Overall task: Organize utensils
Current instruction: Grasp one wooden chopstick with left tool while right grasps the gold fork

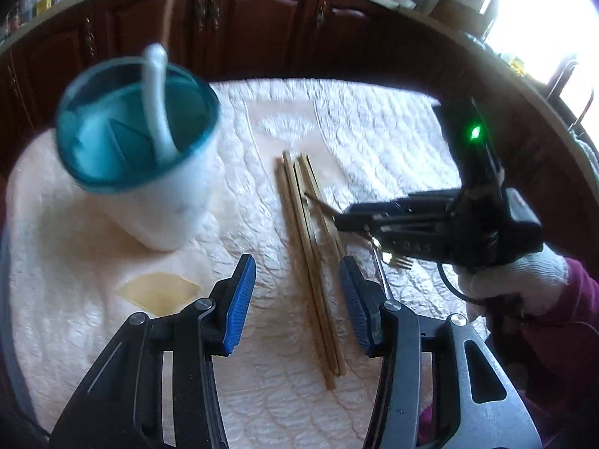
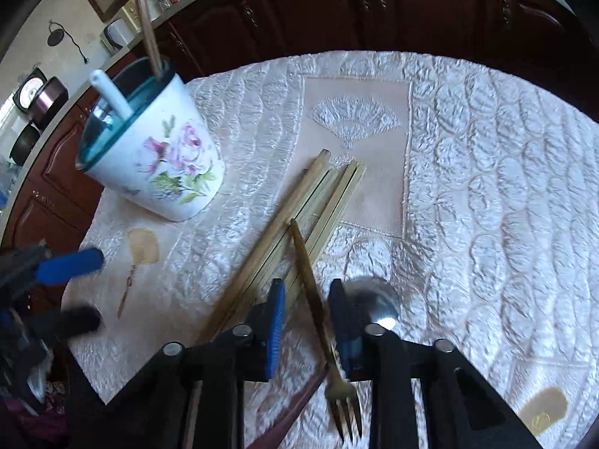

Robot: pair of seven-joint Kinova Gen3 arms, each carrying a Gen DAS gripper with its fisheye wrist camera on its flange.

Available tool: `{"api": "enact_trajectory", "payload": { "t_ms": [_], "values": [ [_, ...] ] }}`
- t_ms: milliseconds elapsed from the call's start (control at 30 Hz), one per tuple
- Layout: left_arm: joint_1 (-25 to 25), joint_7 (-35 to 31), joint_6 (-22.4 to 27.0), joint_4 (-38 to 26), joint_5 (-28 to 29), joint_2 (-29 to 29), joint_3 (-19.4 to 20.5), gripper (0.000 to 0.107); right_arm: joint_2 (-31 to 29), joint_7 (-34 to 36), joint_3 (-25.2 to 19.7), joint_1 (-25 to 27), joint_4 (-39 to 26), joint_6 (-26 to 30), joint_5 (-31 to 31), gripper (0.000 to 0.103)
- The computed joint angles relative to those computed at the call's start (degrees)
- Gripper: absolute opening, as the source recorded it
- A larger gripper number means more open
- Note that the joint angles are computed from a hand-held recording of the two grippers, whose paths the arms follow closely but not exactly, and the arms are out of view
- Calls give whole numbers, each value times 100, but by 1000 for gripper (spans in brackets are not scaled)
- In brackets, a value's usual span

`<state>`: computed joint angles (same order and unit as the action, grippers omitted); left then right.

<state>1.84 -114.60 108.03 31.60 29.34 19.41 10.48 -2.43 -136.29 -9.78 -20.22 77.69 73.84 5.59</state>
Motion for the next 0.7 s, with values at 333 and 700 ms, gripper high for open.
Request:
{"api": "enact_trajectory", "payload": {
  "t_ms": [333, 700],
  "values": [
    [714, 315, -597, 708, -657, 11, -93, 44, -528, -255, 119, 318, 665, -494, -229, 7],
    [487, 397, -422, 807, -483, 30, -62, 5, -1215, -236, 260, 737, 1103, -810, -860, 7]
  ]
}}
